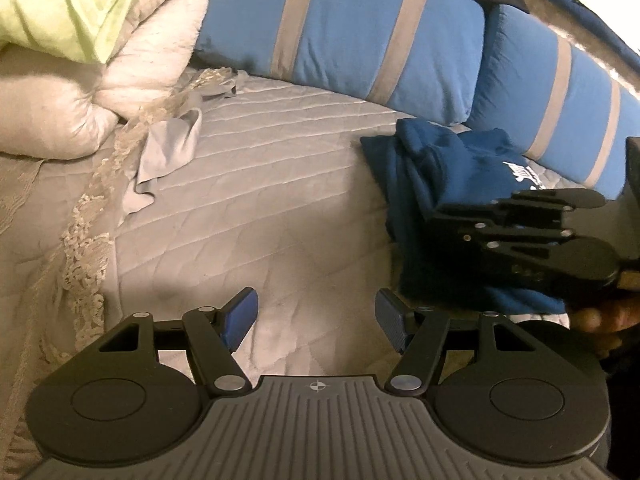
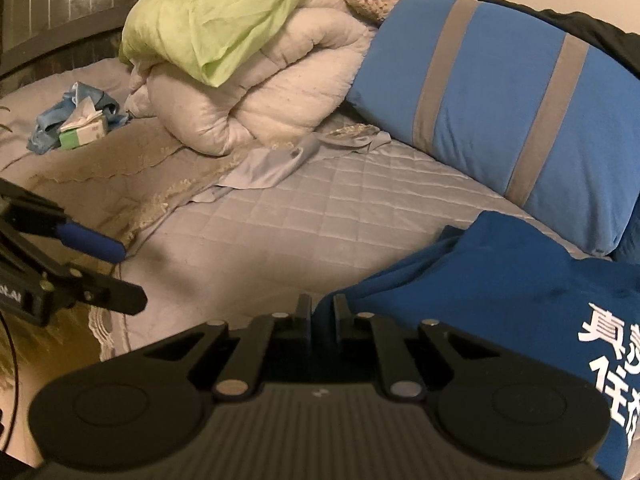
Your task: Fold clothes
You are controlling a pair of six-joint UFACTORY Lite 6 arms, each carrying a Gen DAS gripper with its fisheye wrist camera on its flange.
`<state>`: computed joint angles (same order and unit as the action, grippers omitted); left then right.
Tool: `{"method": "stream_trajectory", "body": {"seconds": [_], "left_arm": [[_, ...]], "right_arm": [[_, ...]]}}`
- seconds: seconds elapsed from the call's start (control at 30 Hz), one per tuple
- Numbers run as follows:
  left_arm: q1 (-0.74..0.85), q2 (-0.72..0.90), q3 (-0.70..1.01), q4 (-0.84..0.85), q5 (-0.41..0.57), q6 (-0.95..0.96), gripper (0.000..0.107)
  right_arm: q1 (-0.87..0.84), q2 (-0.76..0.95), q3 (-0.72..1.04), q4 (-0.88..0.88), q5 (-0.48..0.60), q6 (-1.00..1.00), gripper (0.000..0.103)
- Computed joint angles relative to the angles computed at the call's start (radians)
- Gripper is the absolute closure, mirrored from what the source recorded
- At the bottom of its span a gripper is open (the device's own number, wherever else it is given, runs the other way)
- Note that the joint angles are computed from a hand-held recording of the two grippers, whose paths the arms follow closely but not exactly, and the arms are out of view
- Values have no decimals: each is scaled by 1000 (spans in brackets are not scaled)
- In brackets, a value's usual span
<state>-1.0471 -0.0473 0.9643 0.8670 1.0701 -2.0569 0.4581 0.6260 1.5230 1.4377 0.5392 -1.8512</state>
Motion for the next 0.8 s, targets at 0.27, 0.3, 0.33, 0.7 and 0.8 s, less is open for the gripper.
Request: {"method": "stream_trajectory", "body": {"seconds": [0.27,0.3,0.33,0.7,0.8], "left_arm": [[16,-22,-11,108,-103,-45,43],[23,-30,-17,135,-130,-59,43],[34,-36,-21,168,-161,-74,43],[369,104,67,210,-677,-53,43],[448,163,106,33,-776,74,46]], "right_arm": [[-245,-129,-69,54,237,-70,14],[-279,-130,-56,41,244,-51,7],[-319,-130,-51,44,245,-49,3],[-552,87,134,44,162,190,0],[-564,97,143,80,187,180,0]]}}
